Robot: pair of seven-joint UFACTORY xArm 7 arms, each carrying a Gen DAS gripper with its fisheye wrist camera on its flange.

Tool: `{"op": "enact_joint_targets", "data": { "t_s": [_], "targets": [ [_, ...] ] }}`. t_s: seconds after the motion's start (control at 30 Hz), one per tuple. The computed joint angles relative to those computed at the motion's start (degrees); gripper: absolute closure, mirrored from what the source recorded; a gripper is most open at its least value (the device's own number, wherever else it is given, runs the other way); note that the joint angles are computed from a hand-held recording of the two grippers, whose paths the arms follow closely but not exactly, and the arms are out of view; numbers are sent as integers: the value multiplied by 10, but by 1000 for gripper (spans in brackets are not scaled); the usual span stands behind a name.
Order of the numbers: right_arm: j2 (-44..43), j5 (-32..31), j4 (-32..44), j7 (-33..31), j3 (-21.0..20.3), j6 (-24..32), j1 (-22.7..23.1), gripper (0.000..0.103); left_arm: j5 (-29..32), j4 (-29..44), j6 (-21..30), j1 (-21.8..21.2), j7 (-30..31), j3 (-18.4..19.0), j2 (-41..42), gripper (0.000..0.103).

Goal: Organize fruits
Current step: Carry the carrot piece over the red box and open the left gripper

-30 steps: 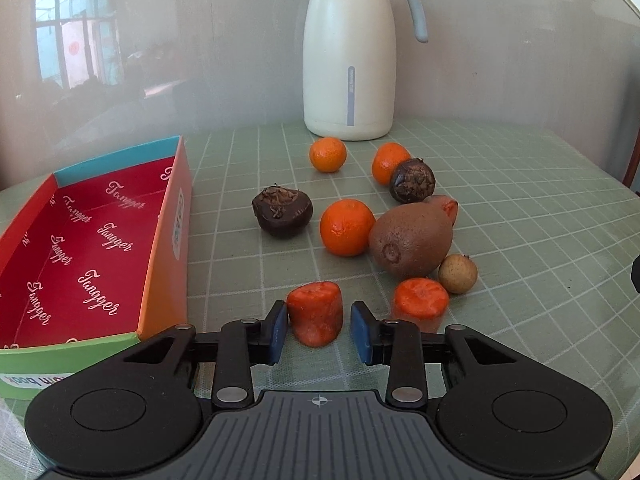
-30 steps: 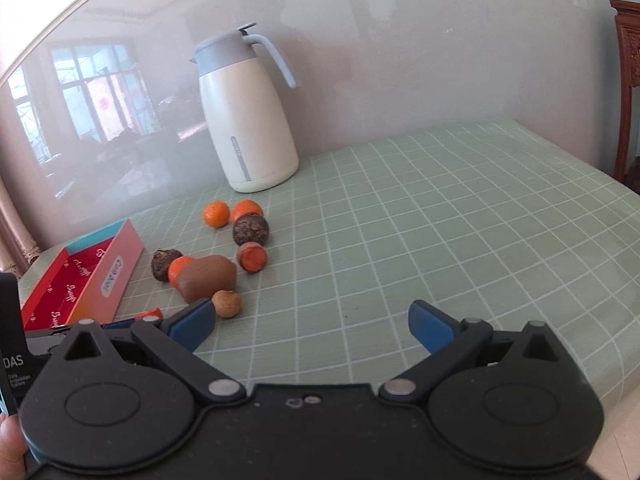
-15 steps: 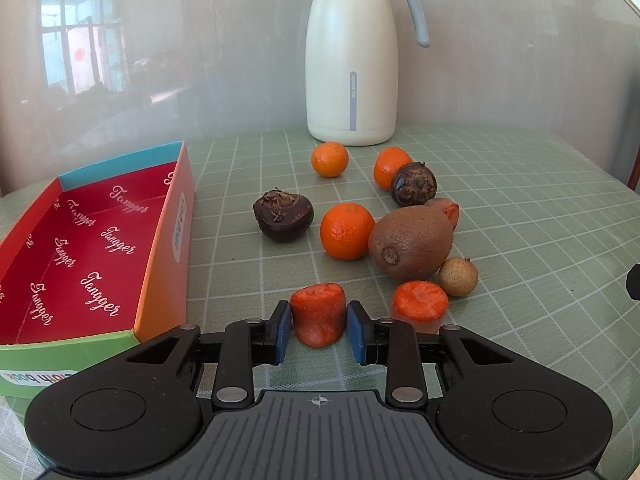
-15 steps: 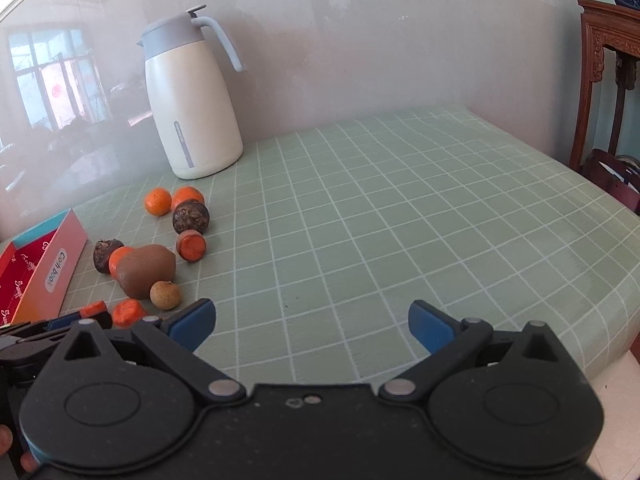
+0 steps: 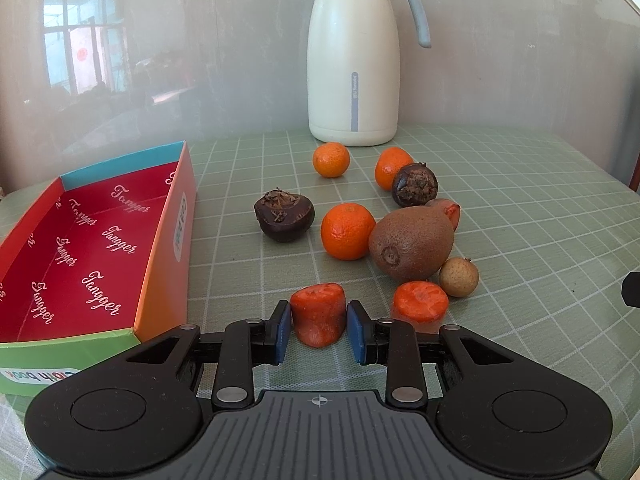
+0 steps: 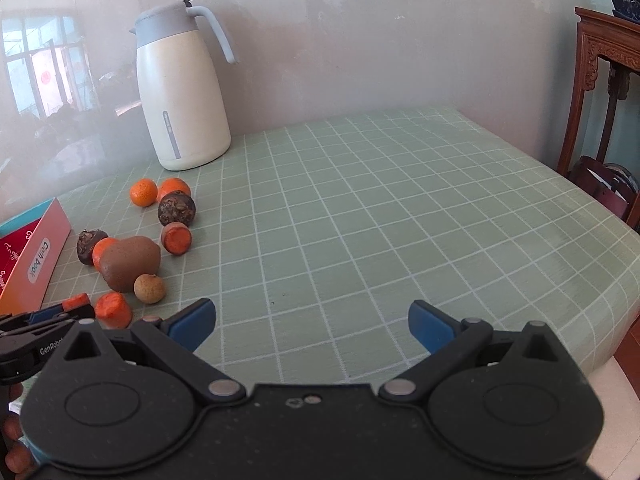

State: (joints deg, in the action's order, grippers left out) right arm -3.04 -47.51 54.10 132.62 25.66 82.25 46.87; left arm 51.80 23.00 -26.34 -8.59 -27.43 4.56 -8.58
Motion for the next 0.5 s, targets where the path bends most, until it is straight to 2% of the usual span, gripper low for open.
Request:
{"op": "enact_joint_targets", "data": {
  "t_s": [0.2, 0.33, 0.5],
  "targets": [
    [-5, -8, -5, 2, 1, -11, -1, 0, 12, 2, -17, 9, -16, 1, 8, 73],
    [-4, -12, -4, 0, 1, -16, -2, 0, -50, -23, -49, 21, 49, -19, -6, 73],
    [1, -19, -1, -3, -1, -24, -5, 0, -99, -50, -90, 24, 102, -14, -50, 73]
  ]
}}
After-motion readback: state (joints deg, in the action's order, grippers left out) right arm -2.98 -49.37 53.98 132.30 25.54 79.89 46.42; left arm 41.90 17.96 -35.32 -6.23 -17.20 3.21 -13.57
